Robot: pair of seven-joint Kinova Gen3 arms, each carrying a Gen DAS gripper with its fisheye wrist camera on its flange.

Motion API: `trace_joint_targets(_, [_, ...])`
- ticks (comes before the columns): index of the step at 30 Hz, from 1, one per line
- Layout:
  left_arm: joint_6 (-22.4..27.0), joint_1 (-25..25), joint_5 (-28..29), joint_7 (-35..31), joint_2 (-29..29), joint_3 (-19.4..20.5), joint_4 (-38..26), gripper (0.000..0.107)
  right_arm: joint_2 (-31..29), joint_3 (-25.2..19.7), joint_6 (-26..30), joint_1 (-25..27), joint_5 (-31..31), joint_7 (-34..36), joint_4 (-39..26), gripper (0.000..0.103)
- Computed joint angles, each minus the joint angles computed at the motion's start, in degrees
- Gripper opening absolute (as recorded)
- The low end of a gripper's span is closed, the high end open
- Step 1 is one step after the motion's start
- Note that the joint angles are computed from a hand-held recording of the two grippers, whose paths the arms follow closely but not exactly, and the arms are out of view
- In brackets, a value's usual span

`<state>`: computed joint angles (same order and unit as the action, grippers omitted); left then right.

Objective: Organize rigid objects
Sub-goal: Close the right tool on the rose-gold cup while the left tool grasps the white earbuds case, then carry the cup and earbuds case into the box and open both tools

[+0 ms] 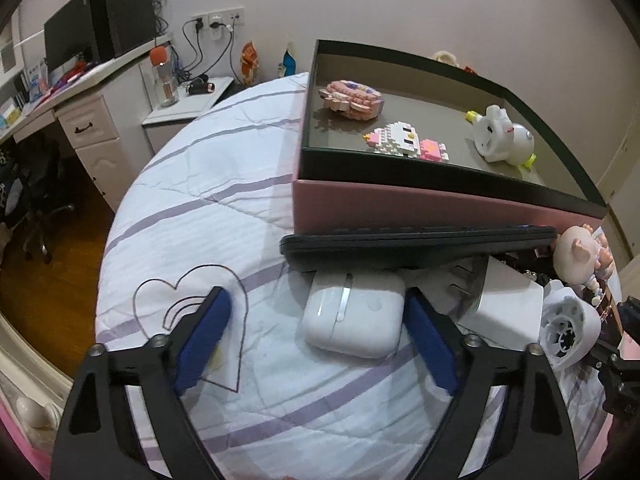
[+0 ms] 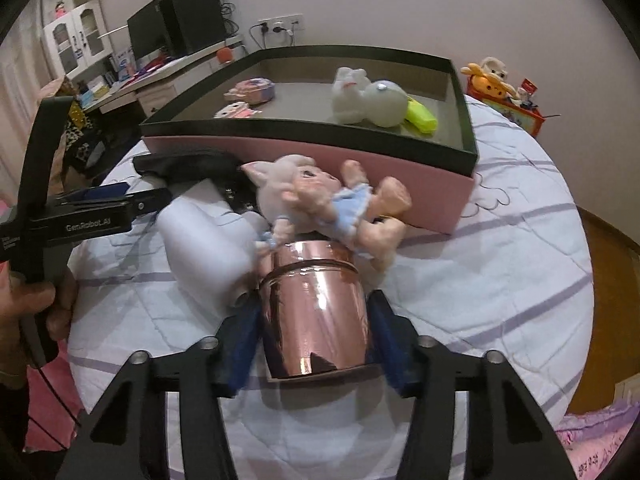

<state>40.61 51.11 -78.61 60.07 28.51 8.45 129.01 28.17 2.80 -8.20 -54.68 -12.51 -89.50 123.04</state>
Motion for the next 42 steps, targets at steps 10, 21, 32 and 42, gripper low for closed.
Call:
trace_joint_targets(10, [0.65,0.93,-2.34,5.52,-1.65,1.88,2.68,0.045,-1.96,-5.62,-1.25,4.76,1.02,-1.95,2.76,0.049])
trace_joint_targets(21, [4.16,5.28,4.05,4.25,-5.11,4.83,2.39,0.045,-6.13,-16.16,-2.28,15.11,5.95,-8.03,6.80,0.048])
trace_joint_targets(32, [10.40,5.59,7.43,-5.98,-11.38,6.17,-1.67,0.045,-11.76,-17.90,-2.28,16.69,11.48,-11.11,4.45,0.048])
trace_joint_targets(42, [5.32,-4.03,3.28,-17.94,-13.33,4.23,-6.59,0.045,-6.62,-8.17,7.37,11.67,8.95,-7.14,-11.56,0.048])
